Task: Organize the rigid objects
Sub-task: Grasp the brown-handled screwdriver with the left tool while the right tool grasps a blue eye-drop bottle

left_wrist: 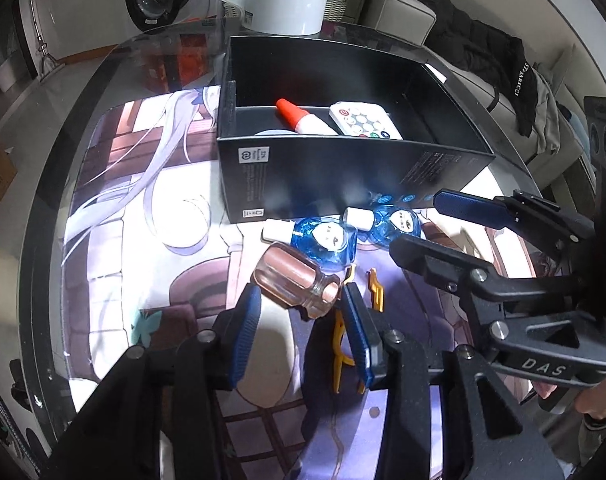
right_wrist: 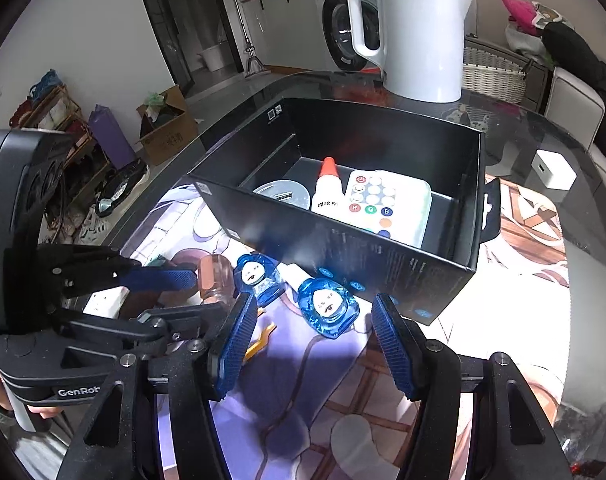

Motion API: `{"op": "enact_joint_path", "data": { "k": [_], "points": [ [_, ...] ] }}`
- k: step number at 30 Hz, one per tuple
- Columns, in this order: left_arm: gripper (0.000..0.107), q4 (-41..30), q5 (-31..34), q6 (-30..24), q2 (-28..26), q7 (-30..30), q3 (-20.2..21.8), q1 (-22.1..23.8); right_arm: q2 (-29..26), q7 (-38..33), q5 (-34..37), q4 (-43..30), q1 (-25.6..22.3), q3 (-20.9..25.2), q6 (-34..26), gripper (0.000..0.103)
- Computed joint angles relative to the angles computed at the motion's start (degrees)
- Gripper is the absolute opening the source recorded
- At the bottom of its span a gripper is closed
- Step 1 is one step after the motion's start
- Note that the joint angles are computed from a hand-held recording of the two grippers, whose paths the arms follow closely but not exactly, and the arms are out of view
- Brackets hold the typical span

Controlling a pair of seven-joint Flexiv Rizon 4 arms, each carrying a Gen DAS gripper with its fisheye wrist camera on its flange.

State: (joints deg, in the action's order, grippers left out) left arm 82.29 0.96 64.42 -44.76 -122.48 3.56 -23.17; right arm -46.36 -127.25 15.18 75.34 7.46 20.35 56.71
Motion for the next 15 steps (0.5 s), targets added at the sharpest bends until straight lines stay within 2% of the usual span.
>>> {"op": "enact_joint_path", "data": {
  "k": [4,9,14,15],
  "points": [
    [0.040,-0.5,-0.4,-0.6,-0.1,0.0,-0.1,0.4,-0.5,1.7,-1.2,-0.4,1.1,-1.4,-0.2,0.061],
    [0.044,-0.8,-0.4,0.0,-0.5,-0.8,0.2,0.7,-0.9,2.0,-2.8,-0.1,1.8,-1.7,-0.3,0.054],
    [0.045,-1.1,-0.4,0.3,-0.7,-1.8,0.8,0.8,-0.5,1.4,-4.8,1.4,2.4,-1.8,-0.6,0.031],
    [0.045,-1.2,-0.6,0.3,-0.8,-1.9,0.7,0.9,-0.4,1.0,-5.0,1.2,2.1,-1.4,-1.8,0.030]
  ]
}}
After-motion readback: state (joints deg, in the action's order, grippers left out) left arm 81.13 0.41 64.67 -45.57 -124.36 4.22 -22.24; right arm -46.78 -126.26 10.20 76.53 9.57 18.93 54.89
